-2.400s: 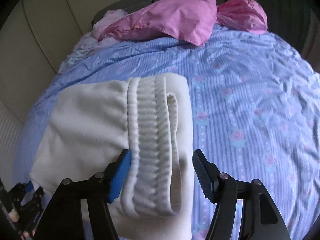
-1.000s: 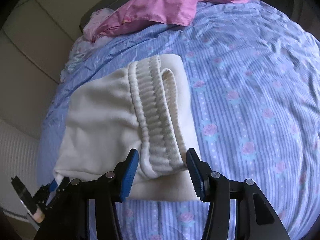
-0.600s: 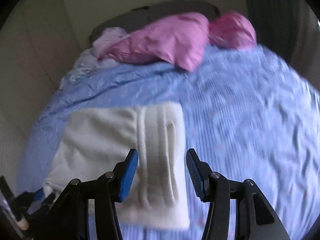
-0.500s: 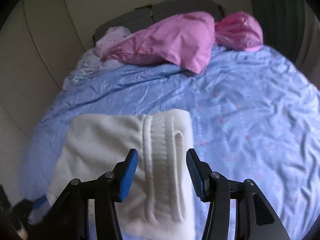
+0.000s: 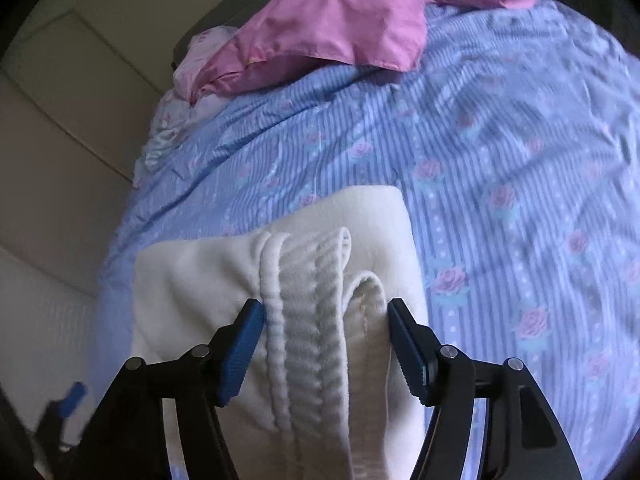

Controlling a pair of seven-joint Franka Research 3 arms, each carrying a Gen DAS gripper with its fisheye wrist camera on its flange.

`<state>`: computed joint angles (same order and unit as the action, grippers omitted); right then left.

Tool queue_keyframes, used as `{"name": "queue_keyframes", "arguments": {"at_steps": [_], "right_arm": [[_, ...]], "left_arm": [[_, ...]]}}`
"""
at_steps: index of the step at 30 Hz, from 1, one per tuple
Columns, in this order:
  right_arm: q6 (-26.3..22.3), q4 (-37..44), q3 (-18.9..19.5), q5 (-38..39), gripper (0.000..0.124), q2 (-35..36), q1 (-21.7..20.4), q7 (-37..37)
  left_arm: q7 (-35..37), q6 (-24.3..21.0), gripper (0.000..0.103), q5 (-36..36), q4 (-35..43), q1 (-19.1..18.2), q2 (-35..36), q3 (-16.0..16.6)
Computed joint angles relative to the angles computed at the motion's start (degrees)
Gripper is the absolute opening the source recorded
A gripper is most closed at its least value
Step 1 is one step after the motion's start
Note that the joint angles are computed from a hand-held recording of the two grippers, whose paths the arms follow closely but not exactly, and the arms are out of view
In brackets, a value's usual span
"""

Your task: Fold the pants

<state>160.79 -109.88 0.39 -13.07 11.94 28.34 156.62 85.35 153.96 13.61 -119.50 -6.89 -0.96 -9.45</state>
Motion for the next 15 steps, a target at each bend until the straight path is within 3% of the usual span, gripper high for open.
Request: {"name": "queue_keyframes", "arguments": {"at_steps": [4, 6, 9, 12, 15], "right_arm": [[1.29, -0.75, 1.18, 2.25, 0.057, -0.29, -0.89, -4.28], [3.43, -1.02, 4.01, 9.26, 0.037, 0.17, -3.30, -11.17], [3.15, -0.48, 5.21, 16.37, 0.030, 0.76, -4.13, -16.71], [7.52, -2.75, 4.99, 20.76, 0.021, -0.26, -3.65, -17.63], [8.98, -4.19, 0.36, 13.51, 0.019, -2.14, 0.59, -11.07]], "left_arm": [[-2.74, -0.28, 0.062, -1.82, 0.21, 0.02, 1.41, -0.06], [-1.97, 0.01, 0.062, -3.81, 0.01, -0.12, 1.71, -0.30], [-0.50, -0.85, 0.062, -5.62, 0.18, -0.37, 2.03, -0.57], [-3.51, -0.15, 0.062, -0.74, -0.33, -0.56, 1.62, -0.48], [-6.10, 0.83, 0.062, 2.11, -0.63, -0.16, 1.03, -0.03]]}}
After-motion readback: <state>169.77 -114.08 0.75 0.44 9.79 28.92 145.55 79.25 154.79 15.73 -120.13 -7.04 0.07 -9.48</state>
